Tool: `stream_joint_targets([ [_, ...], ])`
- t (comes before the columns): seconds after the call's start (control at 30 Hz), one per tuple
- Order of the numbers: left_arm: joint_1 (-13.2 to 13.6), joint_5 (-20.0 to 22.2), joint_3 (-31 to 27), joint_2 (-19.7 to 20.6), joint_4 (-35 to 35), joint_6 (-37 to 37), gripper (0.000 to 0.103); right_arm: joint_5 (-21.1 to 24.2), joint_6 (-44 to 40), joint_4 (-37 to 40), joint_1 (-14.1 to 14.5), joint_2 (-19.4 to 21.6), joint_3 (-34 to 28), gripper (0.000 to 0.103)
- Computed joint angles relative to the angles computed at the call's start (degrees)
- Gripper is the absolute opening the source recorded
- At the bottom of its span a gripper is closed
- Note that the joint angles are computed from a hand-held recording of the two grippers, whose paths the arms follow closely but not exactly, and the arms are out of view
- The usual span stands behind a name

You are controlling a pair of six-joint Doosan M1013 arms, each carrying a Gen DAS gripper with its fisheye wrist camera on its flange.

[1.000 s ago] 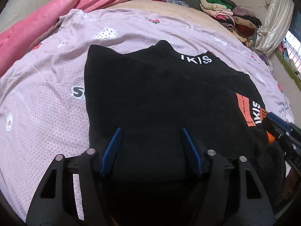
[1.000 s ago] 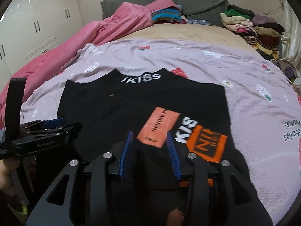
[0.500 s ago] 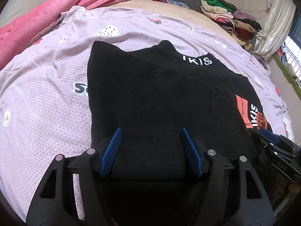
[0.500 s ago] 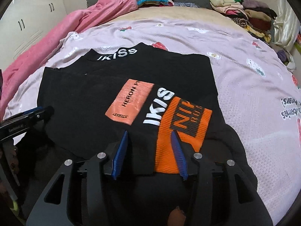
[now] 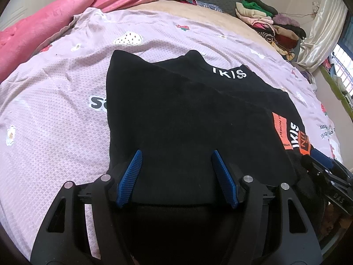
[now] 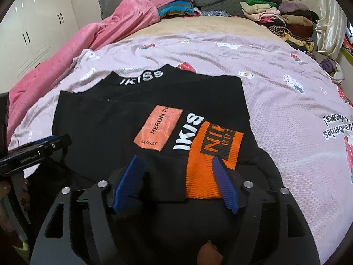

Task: Fold small clothes
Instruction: 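Grasp the hem with both grippers and fold it up toward the collar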

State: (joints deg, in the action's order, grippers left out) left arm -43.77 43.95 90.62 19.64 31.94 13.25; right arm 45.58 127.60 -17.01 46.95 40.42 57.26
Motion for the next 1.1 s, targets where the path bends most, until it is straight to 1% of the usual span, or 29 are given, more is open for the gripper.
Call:
stream_joint_targets([
  [0.1,-0.1,-0.2,0.1,-0.2,0.4,-0.7,0.065,-1.2,1.0,-0.3,0.0,-0.5,0.6,0.079],
  [0.2,-0.4,0.1,0.1,-0.4,1.0,-1.6,0.068,-2.4,2.2,-0.9,0.0,-1.1,1.3,0.089],
  [0.3,-0.6,0.3,0.1,-0.5,1.5,-2.3,0.071,-3.2,2.9,-1.4,0.1,-1.6,1.8,0.093],
  [0.4,-0.9,0.7,0.1,-0.7,2.8,-3.7,0.08,-3.6,3.9,-2.3,0.2,-1.9,2.3,0.095],
  [0.5,-1.3,1.2,0.3,-1.1,4.1,-4.8,0.084,-3.7,4.7,-2.9,0.2,-2.2,2.6,0.096],
  [0.57,-1.5,1.8,0.3,-1.3,4.8,-5.3,0.084,-3.9,5.0,-3.2,0.2,-2.3,2.7,0.096],
  [0.63,-1.8,1.8,0.4,-1.6,5.6,-6.2,0.092,-4.0,5.3,-3.4,0.3,-2.4,2.7,0.096],
  [0.8,-2.6,3.0,0.5,-2.1,7.5,-7.6,0.093,-4.8,5.1,-3.6,0.5,-2.8,3.0,0.096],
  [1.1,-4.0,5.5,0.6,-2.8,9.3,-9.7,0.093,-6.9,5.3,-4.1,0.9,-4.1,4.3,0.097],
])
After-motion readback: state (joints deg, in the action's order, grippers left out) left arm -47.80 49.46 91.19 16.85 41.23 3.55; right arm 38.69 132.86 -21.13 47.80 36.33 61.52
